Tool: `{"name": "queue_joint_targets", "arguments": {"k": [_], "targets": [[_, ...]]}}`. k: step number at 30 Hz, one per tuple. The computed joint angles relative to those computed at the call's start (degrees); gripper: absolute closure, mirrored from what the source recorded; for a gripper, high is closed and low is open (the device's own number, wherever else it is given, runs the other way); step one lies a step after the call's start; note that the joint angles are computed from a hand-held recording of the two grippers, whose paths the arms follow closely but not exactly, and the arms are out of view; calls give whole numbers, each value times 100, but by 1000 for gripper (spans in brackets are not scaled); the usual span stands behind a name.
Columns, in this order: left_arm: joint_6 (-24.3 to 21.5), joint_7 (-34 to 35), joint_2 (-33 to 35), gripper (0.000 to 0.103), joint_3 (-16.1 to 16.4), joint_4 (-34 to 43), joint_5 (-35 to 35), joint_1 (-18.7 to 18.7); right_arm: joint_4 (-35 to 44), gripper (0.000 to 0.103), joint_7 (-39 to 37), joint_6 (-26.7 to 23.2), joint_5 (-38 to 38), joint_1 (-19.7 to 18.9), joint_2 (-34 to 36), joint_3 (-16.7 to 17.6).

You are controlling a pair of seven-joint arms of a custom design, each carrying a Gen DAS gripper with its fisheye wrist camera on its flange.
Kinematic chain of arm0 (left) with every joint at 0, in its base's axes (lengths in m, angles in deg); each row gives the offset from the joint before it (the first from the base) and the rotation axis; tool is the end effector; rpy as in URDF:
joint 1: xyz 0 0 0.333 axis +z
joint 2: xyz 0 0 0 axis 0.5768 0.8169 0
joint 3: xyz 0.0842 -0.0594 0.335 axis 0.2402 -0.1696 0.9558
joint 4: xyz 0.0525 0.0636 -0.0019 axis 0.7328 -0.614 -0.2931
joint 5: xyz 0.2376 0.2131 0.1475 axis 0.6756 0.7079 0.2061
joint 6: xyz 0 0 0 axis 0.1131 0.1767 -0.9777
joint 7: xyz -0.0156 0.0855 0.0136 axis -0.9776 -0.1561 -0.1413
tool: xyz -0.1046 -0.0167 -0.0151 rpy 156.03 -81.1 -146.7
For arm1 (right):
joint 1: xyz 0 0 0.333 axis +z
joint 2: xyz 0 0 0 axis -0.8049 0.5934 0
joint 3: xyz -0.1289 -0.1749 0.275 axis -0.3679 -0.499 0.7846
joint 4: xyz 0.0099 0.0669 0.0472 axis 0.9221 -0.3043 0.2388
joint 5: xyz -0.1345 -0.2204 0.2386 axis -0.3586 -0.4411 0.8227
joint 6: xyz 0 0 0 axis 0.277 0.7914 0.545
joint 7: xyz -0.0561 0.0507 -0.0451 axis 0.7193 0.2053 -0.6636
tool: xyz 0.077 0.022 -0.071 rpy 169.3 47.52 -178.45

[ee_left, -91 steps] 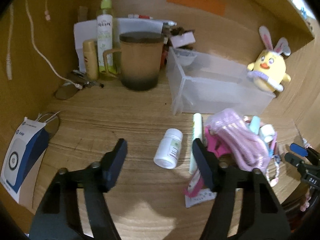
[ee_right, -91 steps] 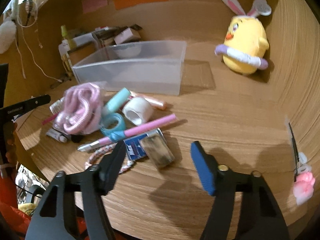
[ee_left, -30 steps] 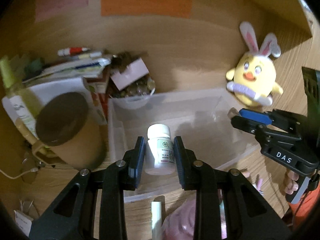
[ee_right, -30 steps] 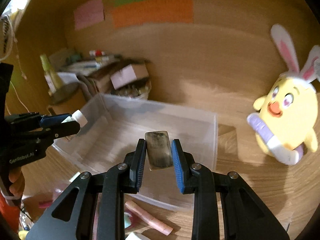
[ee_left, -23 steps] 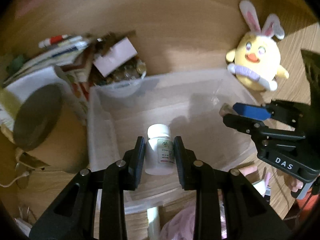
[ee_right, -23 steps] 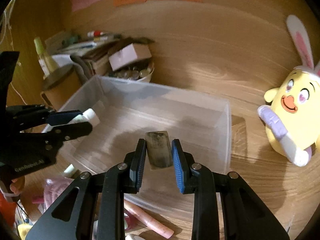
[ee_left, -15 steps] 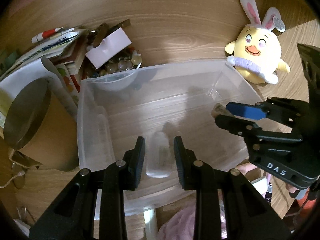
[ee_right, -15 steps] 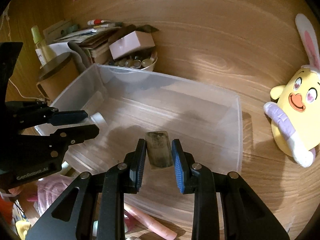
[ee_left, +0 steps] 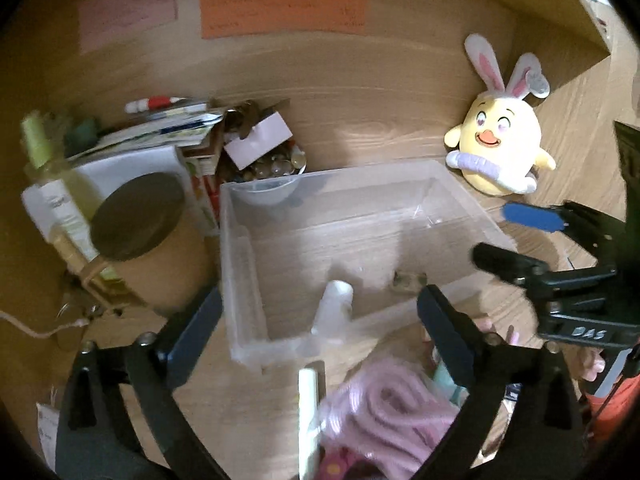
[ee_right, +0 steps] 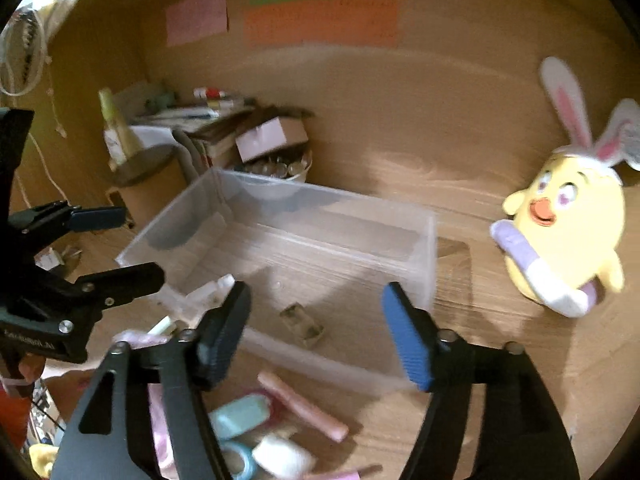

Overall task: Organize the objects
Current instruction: 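Grasp the bagged pink rope with left tool while right tool grasps the blue card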

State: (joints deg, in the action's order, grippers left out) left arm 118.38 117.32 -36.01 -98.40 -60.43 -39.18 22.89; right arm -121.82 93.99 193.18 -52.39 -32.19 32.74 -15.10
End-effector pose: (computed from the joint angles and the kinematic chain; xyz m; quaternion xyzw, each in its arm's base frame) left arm 0.3838 -0.2166 0.5631 -0.6727 0.6338 -0.2767 0.2631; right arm 0.4674 0.2277 0.5720 -0.8157 0.4098 -0.1811 0.3660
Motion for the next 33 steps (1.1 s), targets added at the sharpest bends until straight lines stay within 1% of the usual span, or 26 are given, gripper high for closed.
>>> {"name": "queue_joint_targets", "arguments": {"k": [3,5,8,11,13,15,17,21,24,25,27,29,32,33], "targets": [[-146,77,-134,3,-26,-120,-108,-118,-442,29,-284,330,300,71,-397,-60],[-281,90,-199,3,-77,-198,-181,-202,-725,22,-504,448,606,155,-648,-143],[-402,-2,-285,3,-139,-333,-287,-319,-1083,22,-633,510,839,173,-934,-192],[-404,-89,-396,3,-141,-530,-459,-478,-1493,22,-623,587,916,112,-1191,-155],[-396,-146,-428,3,-147,-638,-603,-601,-1702,22,-696,595,1008,165,-1315,-209],[-383,-129,-409,3,-122,-711,-803,-768,-1903,22,-907,485,1278,345,-1464,-410],[-355,-67,-319,3,-109,-707,-950,-892,-2035,22,-1170,265,1581,489,-1579,-622],[-423,33,54,3,-187,-482,-1060,-1006,-2177,22,-1444,35,1818,405,-1643,-627],[-540,-9,328,3,-241,-285,-1093,-985,-2248,22,-1585,-137,1883,305,-1671,-576],[-562,-43,398,3,-253,-235,-1092,-969,-2262,22,-1632,-185,1902,282,-1668,-564],[-668,-255,529,2,-364,-103,-849,-866,-2270,22,-1703,-276,1921,233,-1633,-526],[-728,-367,608,2,-400,-21,-693,-831,-2255,22,-1687,-350,1894,154,-1567,-475],[-883,-734,733,2,-509,98,-227,-737,-2203,22,-1730,-440,1970,105,-1448,-470],[-1001,-861,789,2,-564,158,-19,-715,-2191,22,-1728,-444,1984,82,-1421,-456]]}}
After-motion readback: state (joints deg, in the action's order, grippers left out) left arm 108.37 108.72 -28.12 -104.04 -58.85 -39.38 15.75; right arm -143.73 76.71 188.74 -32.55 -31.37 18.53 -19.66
